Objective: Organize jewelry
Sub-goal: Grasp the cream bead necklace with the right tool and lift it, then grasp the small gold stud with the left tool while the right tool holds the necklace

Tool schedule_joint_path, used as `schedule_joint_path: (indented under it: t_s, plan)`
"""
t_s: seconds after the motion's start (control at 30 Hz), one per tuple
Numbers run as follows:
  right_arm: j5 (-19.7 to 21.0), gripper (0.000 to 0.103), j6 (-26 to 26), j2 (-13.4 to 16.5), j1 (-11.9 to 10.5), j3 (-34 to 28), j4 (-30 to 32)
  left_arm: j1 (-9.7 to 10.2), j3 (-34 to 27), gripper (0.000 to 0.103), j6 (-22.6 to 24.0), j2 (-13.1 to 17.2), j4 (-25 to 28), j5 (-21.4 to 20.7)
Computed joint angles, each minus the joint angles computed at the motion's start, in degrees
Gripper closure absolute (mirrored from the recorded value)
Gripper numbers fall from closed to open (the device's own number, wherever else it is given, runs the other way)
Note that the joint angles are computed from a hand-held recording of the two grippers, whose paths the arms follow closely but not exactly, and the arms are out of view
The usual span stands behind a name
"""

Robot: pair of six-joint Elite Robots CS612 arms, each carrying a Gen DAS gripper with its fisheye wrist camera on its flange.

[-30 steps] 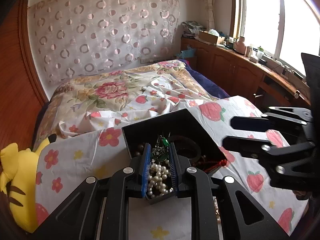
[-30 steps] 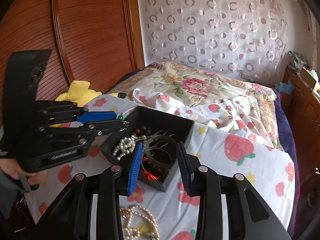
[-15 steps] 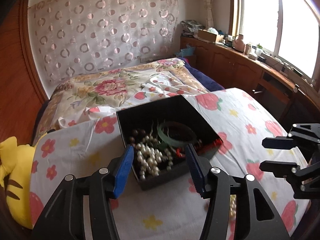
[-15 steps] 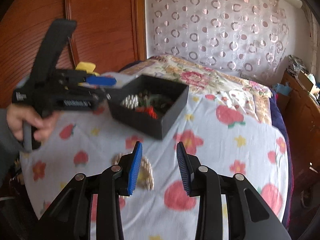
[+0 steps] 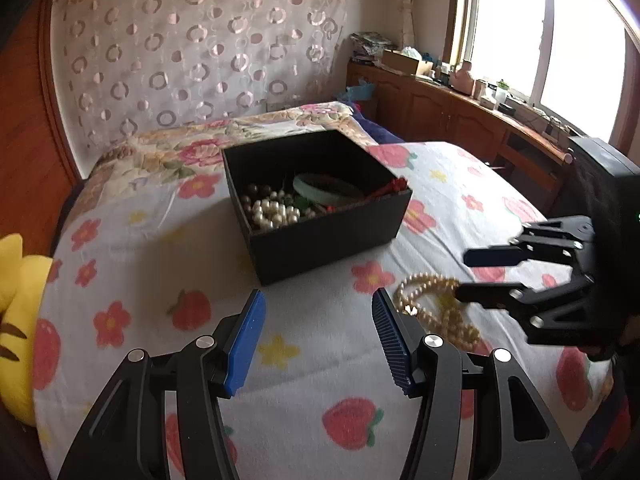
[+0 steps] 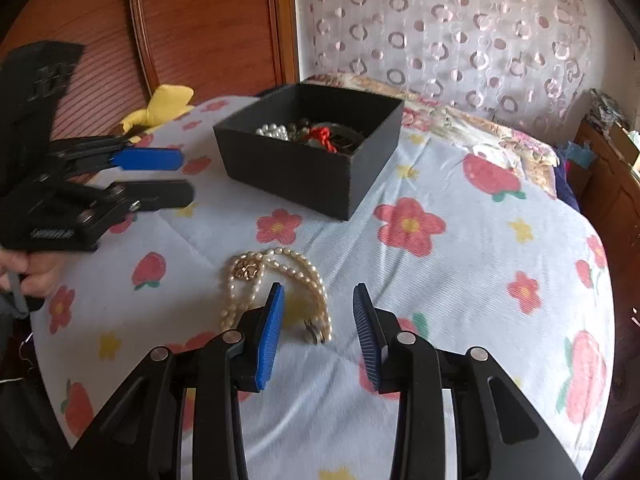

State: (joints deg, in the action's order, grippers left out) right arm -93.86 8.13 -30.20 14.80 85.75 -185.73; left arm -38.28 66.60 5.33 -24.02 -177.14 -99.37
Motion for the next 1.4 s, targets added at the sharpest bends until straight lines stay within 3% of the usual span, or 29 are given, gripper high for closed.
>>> schedule_joint_path:
  t_s: [0.17, 0.2, 0.23, 0.33, 0.53, 0.8, 0.93, 1.17, 1.4]
  plan:
    - [-1.5, 0.069, -1.0, 0.9, 0.2, -2.5, 4.1, 0.38, 1.3, 0.05, -0.6, -0.3, -0.4, -0.6]
    - [-1.9, 0.075, -1.1, 1.0, 0.3, -2.8, 4.5, 0.43, 1.5, 0.05, -0.6, -0.4, -0.5, -0.7]
    - [-1.6, 0.089, -1.8, 1.1, 0.3, -3.0, 4.5, 0.49, 1.6, 0.05, -0.7, -0.4, -0.7, -0.8]
    - [-2.6, 0.098, -4.5, 1.0, 0.9, -3.2, 5.5, 0.65, 2.2, 0.05, -1.1, -0.6, -1.3, -1.2]
    - [-5.0, 0.098, -6.5, 0.0, 2.2, -1.6, 2.0, 0.71, 2.8, 0.05, -0.9, -0.8, -1.7, -1.2]
    - [-7.0, 0.098, -8.3, -4.8, 3.2, 4.9, -9.1, 0.21, 3.1, 0.05, -0.3, -1.1, -0.9, -1.9]
    - [-8.0, 0.098, -9.7, -6.9, 3.3, 7.0, -11.9, -0.19, 3.2, 0.05, 0.6, -1.1, -0.2, -2.3]
    - [-10.1, 0.098, -10.7, -8.8, 3.5, 9.1, -14.3, -1.2, 2.4, 0.05, 2.1, -0.9, 1.5, -3.5]
    - [-10.6, 0.098, -9.1, -8.6, 2.8, 9.5, -14.2, -2.37, 0.7, 0.051, 4.5, 0.0, 4.1, -3.8]
